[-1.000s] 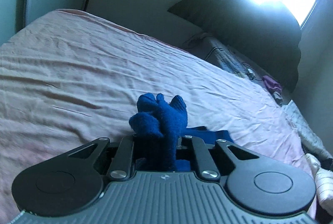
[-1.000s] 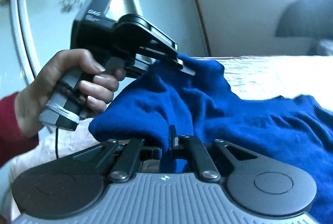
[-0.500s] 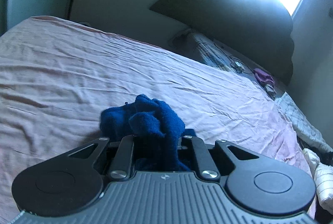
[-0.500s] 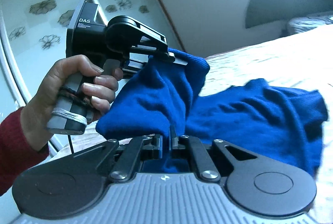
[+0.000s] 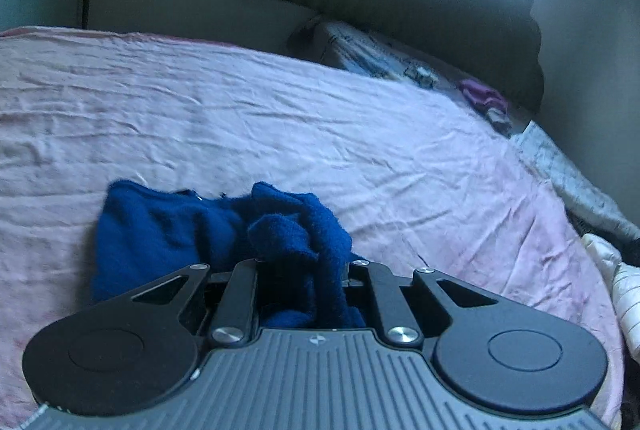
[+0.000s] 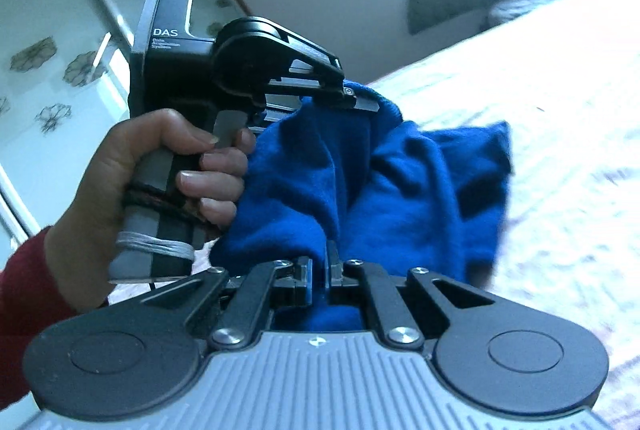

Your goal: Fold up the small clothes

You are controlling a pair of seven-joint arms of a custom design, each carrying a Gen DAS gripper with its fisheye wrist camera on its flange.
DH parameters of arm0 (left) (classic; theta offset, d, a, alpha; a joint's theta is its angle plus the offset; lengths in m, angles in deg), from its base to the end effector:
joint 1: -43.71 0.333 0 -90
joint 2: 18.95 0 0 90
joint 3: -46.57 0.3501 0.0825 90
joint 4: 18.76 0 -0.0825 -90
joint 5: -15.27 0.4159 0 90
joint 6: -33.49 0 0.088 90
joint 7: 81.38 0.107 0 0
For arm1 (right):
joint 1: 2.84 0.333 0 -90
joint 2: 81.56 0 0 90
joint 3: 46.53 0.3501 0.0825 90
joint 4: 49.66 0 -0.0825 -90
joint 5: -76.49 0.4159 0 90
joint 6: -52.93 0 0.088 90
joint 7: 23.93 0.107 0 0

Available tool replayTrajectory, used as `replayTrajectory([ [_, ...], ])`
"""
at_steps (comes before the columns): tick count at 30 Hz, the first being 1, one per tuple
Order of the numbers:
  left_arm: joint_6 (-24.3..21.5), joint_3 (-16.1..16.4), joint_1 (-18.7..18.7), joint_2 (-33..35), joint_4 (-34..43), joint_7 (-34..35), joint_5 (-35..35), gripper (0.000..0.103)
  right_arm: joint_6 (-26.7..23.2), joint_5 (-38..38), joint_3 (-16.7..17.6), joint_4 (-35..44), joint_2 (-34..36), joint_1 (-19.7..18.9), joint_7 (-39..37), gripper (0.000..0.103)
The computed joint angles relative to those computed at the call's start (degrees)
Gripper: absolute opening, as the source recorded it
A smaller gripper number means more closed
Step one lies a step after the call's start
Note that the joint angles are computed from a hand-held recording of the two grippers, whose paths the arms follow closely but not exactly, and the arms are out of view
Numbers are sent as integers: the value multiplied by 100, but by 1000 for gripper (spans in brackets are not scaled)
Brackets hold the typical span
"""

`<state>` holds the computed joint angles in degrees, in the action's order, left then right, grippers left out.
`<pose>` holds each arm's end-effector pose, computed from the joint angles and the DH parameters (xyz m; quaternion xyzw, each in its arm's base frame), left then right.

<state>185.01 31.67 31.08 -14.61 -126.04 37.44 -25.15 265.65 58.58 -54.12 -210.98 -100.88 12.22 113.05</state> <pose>0.5946 -0.2850 0.5691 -0.4768 0.7742 -0.4142 0.0414 0.3998 0.0909 0.4581 -0.4757 0.6666 -0.1630 0.5503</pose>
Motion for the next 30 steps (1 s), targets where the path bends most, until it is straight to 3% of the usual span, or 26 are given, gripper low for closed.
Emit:
replayTrajectory([
  [4, -156, -70, -59, 138, 105, -10, 109, 35, -137, -269, -259, -78, -26, 89, 271, 5],
  [5, -253, -91, -45, 143, 135, 68, 34, 48, -203, -403, -359, -93, -49, 136, 362, 6],
  [8, -479, -143, 45, 80, 190, 622, -648, 74, -527, -645, -547, -99, -142, 255, 522, 8],
  [12, -336, -90, 58, -101, 185, 1230, -1438, 80, -947, -988, -1056, -127, -339, 665, 643, 14],
  [15, -178, 19, 59, -221, 167, 1442, -1635, 89, -1222, -1154, -1492, -163, -542, 1032, 566, 14],
  [19, 437, 180, 55, -481, -304, 1352, -909, 92, -2025, -1443, -2345, -222, -1196, 1742, 228, 15],
  [20, 584, 219, 63, -569, -501, 1286, -583, 92, -2305, -1336, -2498, -234, -1420, 1897, -40, 23],
  [21, 673, 259, 64, -647, -665, 1319, -420, 92, -2544, -1476, -2515, -231, -1612, 1851, -93, 30],
  [22, 726, 304, 60, -733, -828, 1420, -338, 92, -2623, -1495, -2333, -251, -1726, 1606, -198, 50],
  [23, 742, 361, 49, -857, -1019, 1590, -341, 92, -2659, -1499, -1955, -234, -1772, 1160, -207, 77],
  [24, 732, 431, 14, -945, -1158, 1818, -468, 92, -2604, -1455, -1502, -234, -1783, 660, -163, 86],
  [26, 681, 557, -85, -1144, -1435, 2240, -777, 92, -2092, -965, -703, -147, -1593, -255, -383, 88],
  [27, 627, 614, -133, -1243, -1565, 2407, -894, 92, -1911, -1073, -594, -16, -1424, -469, -159, 88],
  [29, 557, 663, -223, -1374, -1770, 2600, -940, 92, -1511, -937, -881, 346, -914, -298, -154, 87],
  [30, 561, 678, -267, -1435, -1870, 2681, -940, 92, -1462, -917, -1281, 618, -603, 88, -118, 87],
])
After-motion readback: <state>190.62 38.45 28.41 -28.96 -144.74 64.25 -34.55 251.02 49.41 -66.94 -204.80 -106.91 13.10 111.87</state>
